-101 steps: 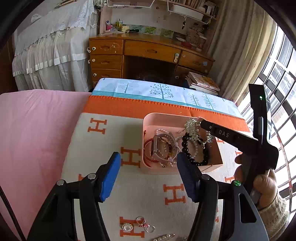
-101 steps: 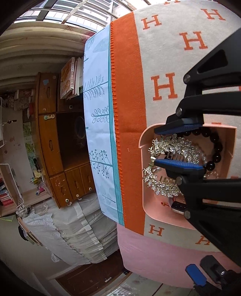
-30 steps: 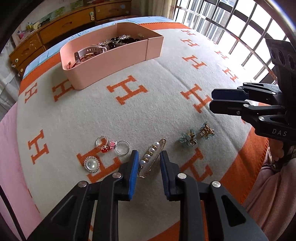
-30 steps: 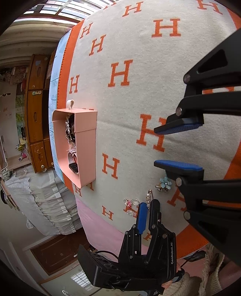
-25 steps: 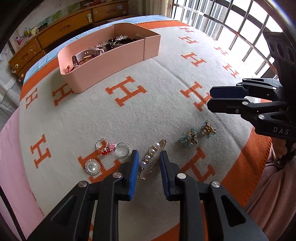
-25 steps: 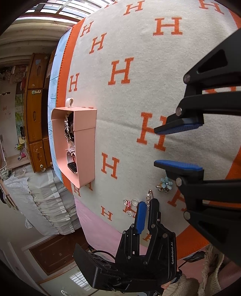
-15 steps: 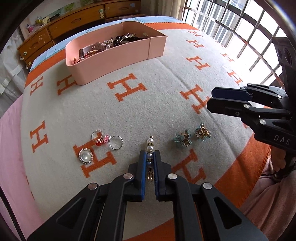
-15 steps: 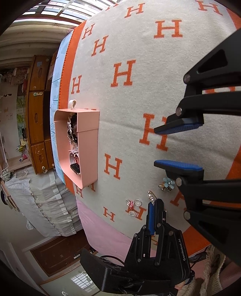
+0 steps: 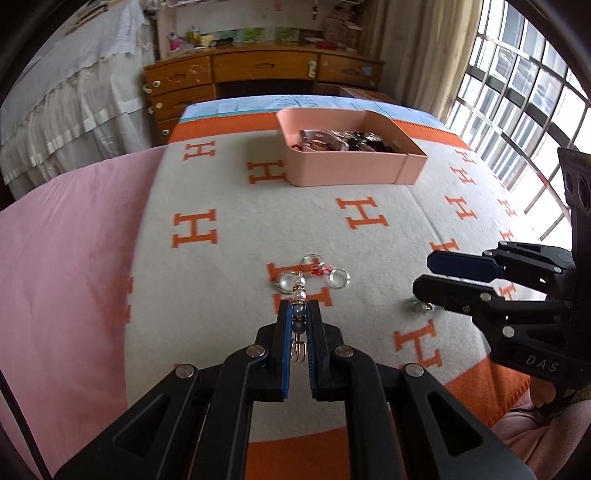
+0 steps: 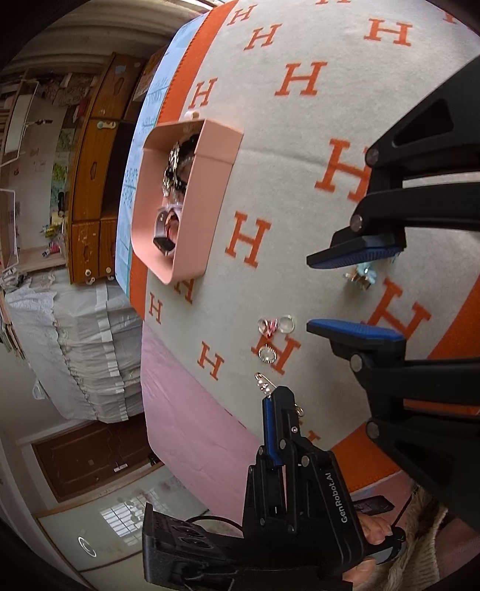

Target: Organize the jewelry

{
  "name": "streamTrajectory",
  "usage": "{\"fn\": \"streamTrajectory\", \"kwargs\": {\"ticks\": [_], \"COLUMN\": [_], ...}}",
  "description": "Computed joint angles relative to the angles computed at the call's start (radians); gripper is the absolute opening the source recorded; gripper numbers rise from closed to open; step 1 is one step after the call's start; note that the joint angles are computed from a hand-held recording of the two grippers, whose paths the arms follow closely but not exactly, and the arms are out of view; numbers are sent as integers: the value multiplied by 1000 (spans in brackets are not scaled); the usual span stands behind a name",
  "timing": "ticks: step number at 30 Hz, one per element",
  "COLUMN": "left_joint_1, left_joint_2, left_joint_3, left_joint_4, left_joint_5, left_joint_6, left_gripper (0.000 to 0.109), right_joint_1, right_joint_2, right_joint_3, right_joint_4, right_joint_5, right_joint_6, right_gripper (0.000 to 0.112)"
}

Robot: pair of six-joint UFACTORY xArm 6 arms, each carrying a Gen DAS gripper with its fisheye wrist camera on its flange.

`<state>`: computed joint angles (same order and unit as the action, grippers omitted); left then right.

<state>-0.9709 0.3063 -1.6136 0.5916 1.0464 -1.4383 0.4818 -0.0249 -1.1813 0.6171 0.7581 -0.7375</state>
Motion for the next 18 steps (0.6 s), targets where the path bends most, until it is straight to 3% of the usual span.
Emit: {"fn": "streamTrajectory", "kwargs": {"ticks": [7, 14, 18], "left_joint_1": [11, 23, 35], "left_joint_2": [-127, -174, -194], "left_joint_3": [186, 282, 324], "left_joint_4": [46, 57, 63], "left_joint_5": [-60, -137, -188], "left_joint_6": [-181, -236, -254], "left_gripper": [5, 5, 5], "right_joint_1": [81, 123, 145], "right_joint_2": [83, 160, 163], "right_joint_3": [-72, -128, -121], "right_joint_4": [16, -41, -69], "right_joint_5": [55, 63, 18], "right_joint_6": [-26, 84, 132], "right_gripper": [29, 29, 29]}}
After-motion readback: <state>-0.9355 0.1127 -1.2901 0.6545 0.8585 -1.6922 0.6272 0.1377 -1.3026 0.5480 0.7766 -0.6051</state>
